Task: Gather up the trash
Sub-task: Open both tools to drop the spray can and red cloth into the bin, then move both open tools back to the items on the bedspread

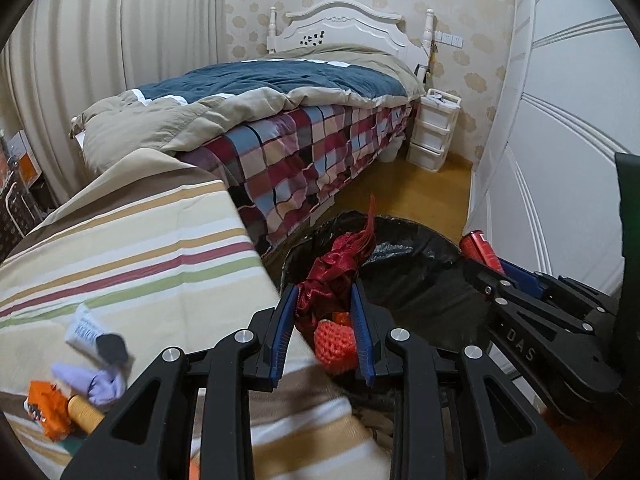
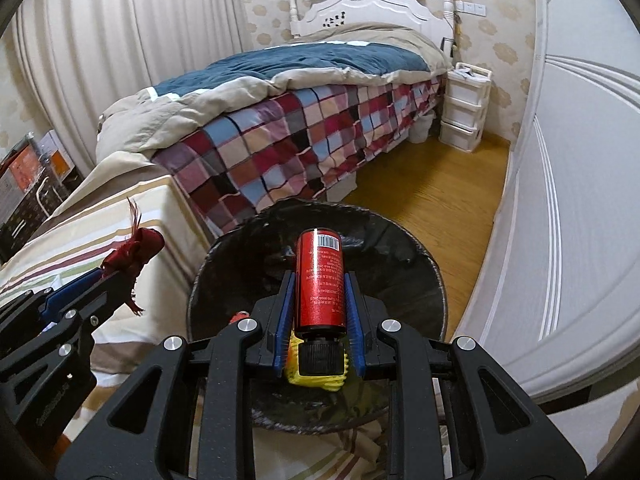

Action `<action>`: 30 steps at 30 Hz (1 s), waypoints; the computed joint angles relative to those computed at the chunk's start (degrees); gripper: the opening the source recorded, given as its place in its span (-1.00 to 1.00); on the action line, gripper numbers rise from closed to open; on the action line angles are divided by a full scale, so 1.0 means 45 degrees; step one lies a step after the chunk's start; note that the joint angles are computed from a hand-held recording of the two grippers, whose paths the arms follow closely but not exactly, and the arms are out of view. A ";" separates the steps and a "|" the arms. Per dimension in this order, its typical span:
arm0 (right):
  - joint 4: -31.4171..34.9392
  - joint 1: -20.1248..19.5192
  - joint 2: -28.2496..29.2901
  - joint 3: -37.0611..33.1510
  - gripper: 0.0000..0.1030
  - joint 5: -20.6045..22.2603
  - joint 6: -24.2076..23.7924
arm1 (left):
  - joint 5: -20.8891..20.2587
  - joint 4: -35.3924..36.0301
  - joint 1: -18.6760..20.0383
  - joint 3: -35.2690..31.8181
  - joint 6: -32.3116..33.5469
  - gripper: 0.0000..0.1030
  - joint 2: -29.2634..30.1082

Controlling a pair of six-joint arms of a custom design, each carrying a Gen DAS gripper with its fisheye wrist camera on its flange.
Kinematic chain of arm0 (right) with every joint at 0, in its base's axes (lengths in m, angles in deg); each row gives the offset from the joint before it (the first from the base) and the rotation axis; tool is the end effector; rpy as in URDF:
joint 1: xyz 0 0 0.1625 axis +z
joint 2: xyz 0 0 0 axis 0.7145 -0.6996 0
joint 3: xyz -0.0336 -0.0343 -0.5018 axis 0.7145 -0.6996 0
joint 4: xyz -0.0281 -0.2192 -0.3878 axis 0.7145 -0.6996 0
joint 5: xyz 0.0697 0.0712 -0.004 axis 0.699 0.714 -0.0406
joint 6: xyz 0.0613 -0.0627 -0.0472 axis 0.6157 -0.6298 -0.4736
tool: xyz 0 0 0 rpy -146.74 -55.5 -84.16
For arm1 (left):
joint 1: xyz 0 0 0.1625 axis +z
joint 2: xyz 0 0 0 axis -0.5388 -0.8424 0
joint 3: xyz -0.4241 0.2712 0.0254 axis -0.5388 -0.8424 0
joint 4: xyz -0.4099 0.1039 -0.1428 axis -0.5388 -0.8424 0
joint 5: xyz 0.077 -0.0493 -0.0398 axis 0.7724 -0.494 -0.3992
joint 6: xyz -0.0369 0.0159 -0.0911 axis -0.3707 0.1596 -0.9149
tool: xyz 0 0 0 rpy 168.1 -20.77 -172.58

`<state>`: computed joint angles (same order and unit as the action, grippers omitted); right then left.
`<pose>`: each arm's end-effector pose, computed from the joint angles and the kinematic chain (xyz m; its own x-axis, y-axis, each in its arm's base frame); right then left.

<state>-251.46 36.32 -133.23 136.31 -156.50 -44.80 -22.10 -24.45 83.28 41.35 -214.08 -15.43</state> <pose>-0.0126 -0.5990 0.2127 -0.6646 0.5205 0.5360 -0.2118 0.5567 -0.8032 -0.3184 -0.6677 -0.1034 -0.5671 0.6517 -0.5037 0.8144 0.5351 -0.2246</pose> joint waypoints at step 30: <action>-0.0405 0.1002 0.0608 0.0548 0.44 0.0007 0.0334 | -0.1402 -0.0730 0.0533 0.1824 -0.0976 0.54 -0.1842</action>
